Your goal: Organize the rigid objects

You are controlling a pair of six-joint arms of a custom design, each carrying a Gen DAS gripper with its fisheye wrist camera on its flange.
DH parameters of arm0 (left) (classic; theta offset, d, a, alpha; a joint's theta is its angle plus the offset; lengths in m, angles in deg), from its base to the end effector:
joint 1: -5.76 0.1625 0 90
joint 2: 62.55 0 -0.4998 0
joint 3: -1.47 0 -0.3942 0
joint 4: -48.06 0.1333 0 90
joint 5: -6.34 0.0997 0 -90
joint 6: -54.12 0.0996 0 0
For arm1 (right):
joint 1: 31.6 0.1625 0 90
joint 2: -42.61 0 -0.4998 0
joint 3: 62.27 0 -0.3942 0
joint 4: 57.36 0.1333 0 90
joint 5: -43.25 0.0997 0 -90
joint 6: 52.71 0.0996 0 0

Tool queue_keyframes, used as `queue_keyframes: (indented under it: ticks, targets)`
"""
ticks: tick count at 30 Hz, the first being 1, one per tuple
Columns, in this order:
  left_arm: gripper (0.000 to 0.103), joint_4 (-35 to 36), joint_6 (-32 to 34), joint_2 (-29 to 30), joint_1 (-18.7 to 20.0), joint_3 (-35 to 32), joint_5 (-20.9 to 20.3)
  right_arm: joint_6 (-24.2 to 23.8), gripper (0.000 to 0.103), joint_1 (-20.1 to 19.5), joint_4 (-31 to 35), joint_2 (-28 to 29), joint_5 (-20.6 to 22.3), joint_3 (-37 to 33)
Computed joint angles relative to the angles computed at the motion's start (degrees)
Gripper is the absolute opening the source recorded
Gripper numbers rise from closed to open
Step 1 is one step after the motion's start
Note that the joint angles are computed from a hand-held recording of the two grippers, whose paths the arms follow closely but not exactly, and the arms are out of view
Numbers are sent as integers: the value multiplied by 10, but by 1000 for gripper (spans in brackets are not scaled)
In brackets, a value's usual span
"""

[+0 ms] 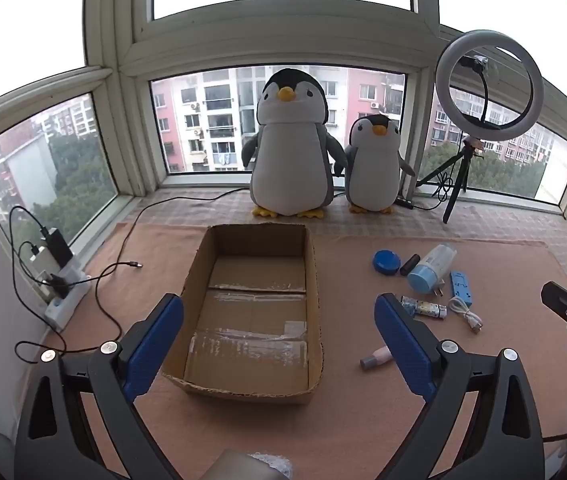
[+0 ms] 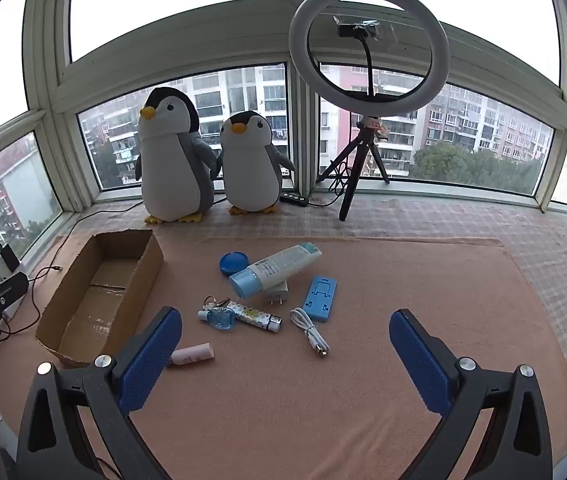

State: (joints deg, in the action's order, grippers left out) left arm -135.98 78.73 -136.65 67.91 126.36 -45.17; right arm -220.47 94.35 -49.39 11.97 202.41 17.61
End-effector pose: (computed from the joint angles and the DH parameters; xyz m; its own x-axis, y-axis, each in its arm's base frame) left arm -0.0666 -0.5441 0.3493 -0.6686 0.2578 -0.6975 0.6805 0.5903 -0.4342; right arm 0.3982 -0.4805 0.0349 -0.6765 0.3406 0.6530 -0.3583 0.6225 -0.6958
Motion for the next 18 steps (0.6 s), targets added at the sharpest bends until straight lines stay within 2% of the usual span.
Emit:
queue_keyframes:
  ticks: [17, 18]
  targets:
    - [97, 6, -6, -1, 1, -1, -3, 12, 103, 5, 20, 7, 4, -12]
    - [97, 6, -6, -1, 1, -1, -4, 2, 103, 0, 8, 3, -1, -4]
